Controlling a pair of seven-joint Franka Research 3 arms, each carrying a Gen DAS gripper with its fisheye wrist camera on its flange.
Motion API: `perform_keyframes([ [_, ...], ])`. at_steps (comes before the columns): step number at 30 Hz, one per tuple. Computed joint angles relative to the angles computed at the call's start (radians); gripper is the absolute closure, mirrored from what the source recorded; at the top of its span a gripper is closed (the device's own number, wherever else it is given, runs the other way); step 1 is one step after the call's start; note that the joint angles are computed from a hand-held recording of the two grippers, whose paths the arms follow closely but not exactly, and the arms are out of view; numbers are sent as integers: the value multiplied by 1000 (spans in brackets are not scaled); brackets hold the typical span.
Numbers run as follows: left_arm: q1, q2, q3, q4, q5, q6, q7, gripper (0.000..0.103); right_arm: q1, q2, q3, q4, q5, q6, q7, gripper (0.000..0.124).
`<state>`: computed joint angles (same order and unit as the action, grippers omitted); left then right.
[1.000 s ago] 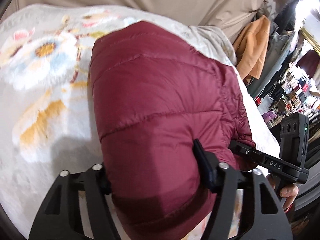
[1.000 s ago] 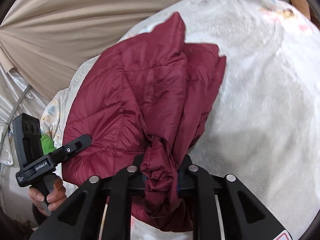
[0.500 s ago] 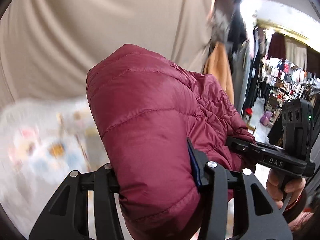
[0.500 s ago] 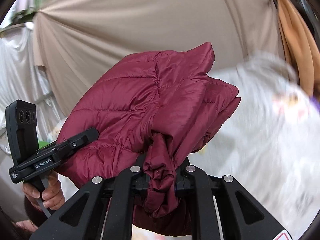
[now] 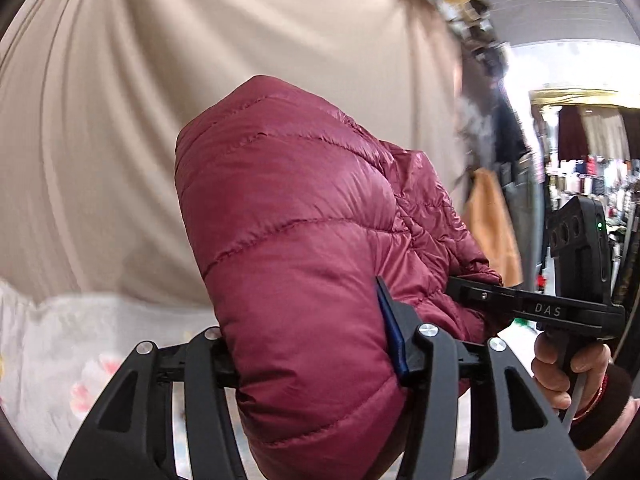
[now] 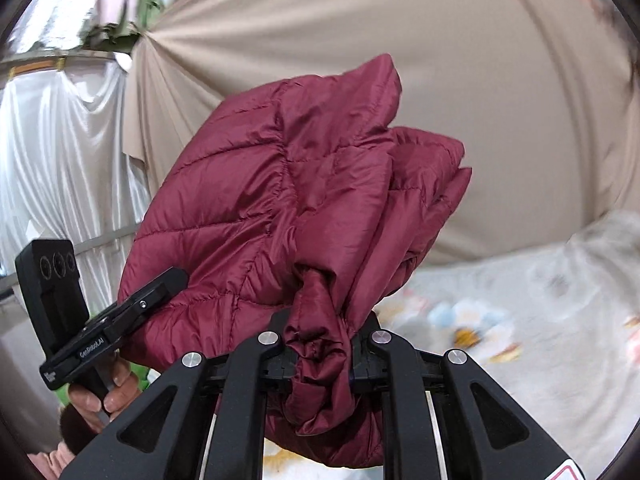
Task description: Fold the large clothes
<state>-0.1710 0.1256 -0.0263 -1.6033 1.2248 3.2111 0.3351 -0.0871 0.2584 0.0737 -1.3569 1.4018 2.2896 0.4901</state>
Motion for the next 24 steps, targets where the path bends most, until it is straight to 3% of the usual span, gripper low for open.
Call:
perform_keyframes([
  [2, 64, 47, -51, -27, -191, -10, 172, 54, 39, 130, 8, 121, -99, 0, 106, 110],
  [4, 155, 110, -141, -42, -394, -36, 353, 54, 65, 229, 23, 205, -185, 6, 192, 110],
  [5, 169, 132, -150, -47, -431, -46, 374, 54, 83, 303, 23, 276, -246, -11, 258, 110],
  [8, 285, 203, -272, -65, -618, -108, 542, 54, 117, 431, 27, 377, -370, -49, 377, 110],
  [9, 295, 222, -282, -73, -673, -141, 587, 54, 122, 455, 31, 390, -401, -61, 400, 110],
  [11, 292, 227, -258, -100, -650, -129, 567, 53, 124, 470, 47, 370, -440, -53, 391, 109],
  [14, 428, 246, -414, -131, -848, -133, 730, 44, 112, 472, 64, 354, -470, -72, 401, 101],
  [15, 437, 249, -428, -128, -892, -150, 748, 37, 99, 480, 86, 362, -494, -74, 424, 95],
  [16, 422, 252, -408, -122, -884, -162, 728, 30, 94, 493, 94, 383, -510, -87, 453, 92],
  [18, 354, 204, -328, -157, -884, -167, 689, 28, 53, 484, 117, 365, -506, -117, 485, 85],
  [21, 274, 108, -226, -231, -861, -182, 633, 22, 6, 379, 131, 217, -462, -83, 453, 81],
  [22, 240, 72, -183, -260, -833, -182, 603, 22, -1, 332, 128, 159, -444, -52, 433, 83],
  [24, 156, -9, -90, -303, -712, -220, 480, 21, -19, 238, 121, 56, -395, -11, 362, 111],
])
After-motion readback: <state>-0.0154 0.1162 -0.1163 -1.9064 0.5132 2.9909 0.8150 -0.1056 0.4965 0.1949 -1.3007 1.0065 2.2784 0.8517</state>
